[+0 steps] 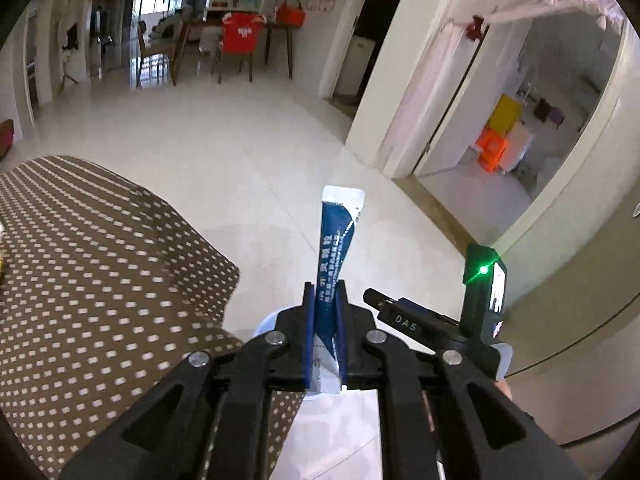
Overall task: Collect trash
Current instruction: 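Carry newspaper and blue tube to the wastebasket and release both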
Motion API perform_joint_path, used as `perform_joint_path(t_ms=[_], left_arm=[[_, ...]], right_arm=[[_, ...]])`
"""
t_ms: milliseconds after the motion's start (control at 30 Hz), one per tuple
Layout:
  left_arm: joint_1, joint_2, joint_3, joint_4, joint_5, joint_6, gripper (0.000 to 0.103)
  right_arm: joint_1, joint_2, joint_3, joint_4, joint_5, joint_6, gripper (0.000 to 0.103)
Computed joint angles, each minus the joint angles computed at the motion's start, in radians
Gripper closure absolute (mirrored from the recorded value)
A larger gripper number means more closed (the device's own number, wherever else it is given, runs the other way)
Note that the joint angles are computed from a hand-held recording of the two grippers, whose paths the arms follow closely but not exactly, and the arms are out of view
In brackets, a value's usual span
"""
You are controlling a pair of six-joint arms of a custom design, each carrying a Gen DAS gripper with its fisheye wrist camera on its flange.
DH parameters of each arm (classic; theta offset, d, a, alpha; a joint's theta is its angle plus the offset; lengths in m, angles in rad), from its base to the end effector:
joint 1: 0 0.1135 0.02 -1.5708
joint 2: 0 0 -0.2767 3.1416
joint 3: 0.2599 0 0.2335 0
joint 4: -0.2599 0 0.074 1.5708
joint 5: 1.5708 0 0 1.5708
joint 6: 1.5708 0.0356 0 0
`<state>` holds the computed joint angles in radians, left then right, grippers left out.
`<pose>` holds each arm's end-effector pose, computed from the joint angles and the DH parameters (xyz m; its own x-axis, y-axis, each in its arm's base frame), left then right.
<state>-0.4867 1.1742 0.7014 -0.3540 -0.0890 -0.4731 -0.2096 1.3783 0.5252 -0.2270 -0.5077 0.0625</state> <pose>0.1919 -0.0980 0.2388 -0.7669 -0.1076 -0.6326 0.0710 0.9655 -0.2504 0.2092 -0.0268 0.1619 -0.8637 0.2395 -0.4435 0.0117 0.8892 0.4574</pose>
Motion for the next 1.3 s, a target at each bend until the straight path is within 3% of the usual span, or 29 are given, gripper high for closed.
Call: perform_joint_path(t_ms=[133,467,500,533,567,600,633,800,967,1300], left_arm=[[-0.002,0.153,0.035,0.069,0.024,0.006,0.094],[0.014,0.536,0.179,0.138,0.129,0.019,0.091],[0.014,0.569,0.206,0.119,0.131,0.024,0.078],[0.017,0.589,0.220,0.106,0.139,0.024,0.053],[0.025,0.597,0.226,0.101,0.154,0.012,0.040],[0.027,0.592,0.223,0.100,0.150,-0.001,0.021],[0.023,0.593,0.224,0.101,0.138,-0.009,0.018],[0.016,0.524,0.190,0.087,0.091,-0.029,0.016],[0.030,0.344,0.113,0.037,0.051,-0.016,0.015],[-0.068,0.000,0.126,-0.178,-0.100,-0.016,0.012]], right_arm=[[-0.122,-0.036,0.031,-0.062,-0.056,-0.056,0.023],[-0.323,-0.189,0.183,-0.297,-0.188,-0.142,0.018],[-0.339,-0.201,0.195,-0.317,-0.198,-0.150,0.015],[-0.339,-0.205,0.202,-0.319,-0.201,-0.144,0.014],[-0.351,-0.210,0.208,-0.332,-0.213,-0.147,0.012],[-0.351,-0.215,0.213,-0.340,-0.213,-0.143,0.011],[-0.353,-0.221,0.217,-0.347,-0.211,-0.140,0.010],[-0.289,-0.275,0.204,-0.344,-0.152,-0.074,0.006],[-0.276,-0.339,0.211,-0.389,-0.114,-0.056,0.006],[-0.215,-0.530,0.303,-0.553,-0.104,-0.018,0.006]])
